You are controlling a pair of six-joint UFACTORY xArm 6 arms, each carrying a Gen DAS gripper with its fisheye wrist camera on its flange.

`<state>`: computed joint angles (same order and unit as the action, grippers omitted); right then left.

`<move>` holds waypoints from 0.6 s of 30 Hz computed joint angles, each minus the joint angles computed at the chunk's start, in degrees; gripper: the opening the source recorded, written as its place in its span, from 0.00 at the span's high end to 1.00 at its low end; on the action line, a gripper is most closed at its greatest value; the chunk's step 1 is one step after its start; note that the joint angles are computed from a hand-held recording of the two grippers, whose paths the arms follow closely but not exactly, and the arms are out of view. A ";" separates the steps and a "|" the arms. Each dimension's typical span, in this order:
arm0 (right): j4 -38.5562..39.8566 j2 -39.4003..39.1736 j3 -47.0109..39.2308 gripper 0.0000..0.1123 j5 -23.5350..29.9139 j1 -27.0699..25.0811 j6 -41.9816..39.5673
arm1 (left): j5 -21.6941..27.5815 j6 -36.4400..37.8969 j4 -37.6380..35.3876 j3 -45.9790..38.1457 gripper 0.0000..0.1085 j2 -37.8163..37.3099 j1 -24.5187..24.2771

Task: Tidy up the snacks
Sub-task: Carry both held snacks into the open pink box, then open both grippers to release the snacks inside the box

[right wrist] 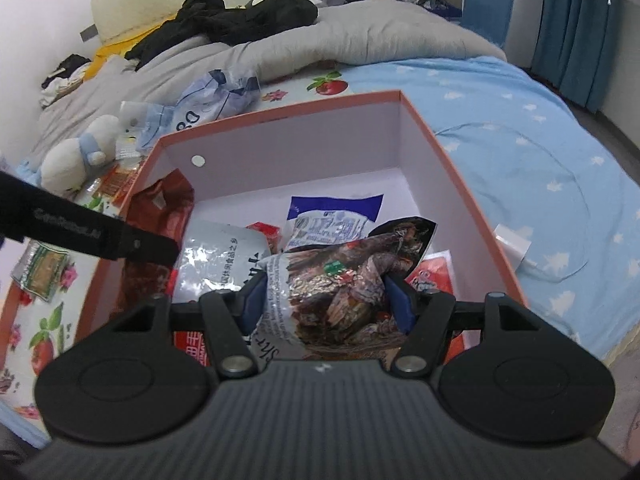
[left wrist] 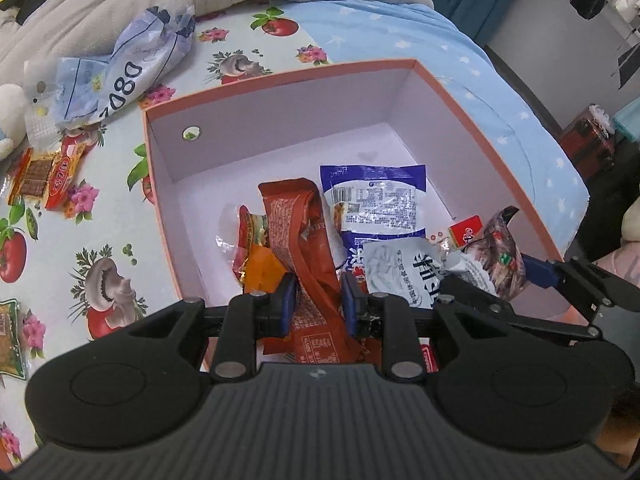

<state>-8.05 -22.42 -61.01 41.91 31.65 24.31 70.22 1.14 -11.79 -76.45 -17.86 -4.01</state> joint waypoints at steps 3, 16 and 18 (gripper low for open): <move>1.23 -0.69 0.46 0.41 -0.24 -0.33 -0.34 | 0.24 0.35 0.42 0.06 0.72 -0.11 -0.04; 4.23 -5.18 4.25 0.19 -2.22 0.02 1.67 | -0.58 2.70 0.62 3.36 0.39 -8.31 -0.19; 4.48 -6.31 5.21 0.19 -3.31 0.37 2.04 | -0.79 3.04 -0.24 4.15 0.39 -9.90 0.30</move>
<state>-3.56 -28.73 -55.80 38.61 32.03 26.35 69.43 4.18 -12.03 -72.30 -27.76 -3.71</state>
